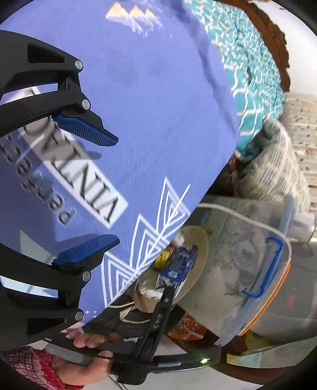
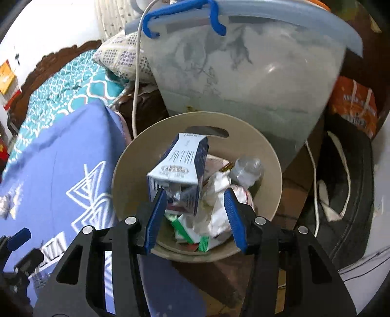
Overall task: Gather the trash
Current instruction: 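Carry carton and plastic bag to the wastebasket and open both tools, then move both open tools back to the bed toward the snack wrapper and tissue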
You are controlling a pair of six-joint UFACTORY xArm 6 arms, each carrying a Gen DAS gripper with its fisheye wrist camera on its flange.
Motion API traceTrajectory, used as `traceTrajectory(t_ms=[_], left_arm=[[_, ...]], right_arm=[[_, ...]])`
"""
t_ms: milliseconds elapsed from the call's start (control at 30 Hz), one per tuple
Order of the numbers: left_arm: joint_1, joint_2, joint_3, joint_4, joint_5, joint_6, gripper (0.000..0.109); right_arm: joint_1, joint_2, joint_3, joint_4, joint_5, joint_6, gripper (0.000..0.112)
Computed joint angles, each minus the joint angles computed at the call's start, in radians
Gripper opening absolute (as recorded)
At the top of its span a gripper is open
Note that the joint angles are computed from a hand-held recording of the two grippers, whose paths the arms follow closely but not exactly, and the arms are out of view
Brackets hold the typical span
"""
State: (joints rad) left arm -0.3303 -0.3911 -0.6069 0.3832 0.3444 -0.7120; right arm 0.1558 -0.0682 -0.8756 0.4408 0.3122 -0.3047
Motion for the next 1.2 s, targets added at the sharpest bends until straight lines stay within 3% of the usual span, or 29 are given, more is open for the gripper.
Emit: traceTrajectory(t_ms=[400, 567, 767, 967, 1200], left_arm=[[0.005, -0.286, 0.143, 0.14, 0.12, -0.078, 0.071], [0.027, -0.415, 0.21, 0.125, 0.16, -0.052, 0.071], [0.135, -0.61, 0.306, 0.043, 0.208, 0.043, 0.071], [0.368, -0.809, 0.405, -0.13, 0.26, 0.266, 0.071], [0.832, -0.898, 0.462, -0.441, 0.293, 0.707, 0.071]], right_arm=[[0.156, -0.333, 0.228, 0.187, 0.012, -0.087, 0.057], [0.236, -0.394, 0.27, 0.188, 0.031, -0.045, 0.057], [0.353, -0.379, 0.239, 0.112, 0.03, 0.056, 0.057], [0.504, -0.274, 0.139, 0.024, 0.021, 0.149, 0.057], [0.659, -0.026, -0.083, 0.15, 0.063, 0.108, 0.057]])
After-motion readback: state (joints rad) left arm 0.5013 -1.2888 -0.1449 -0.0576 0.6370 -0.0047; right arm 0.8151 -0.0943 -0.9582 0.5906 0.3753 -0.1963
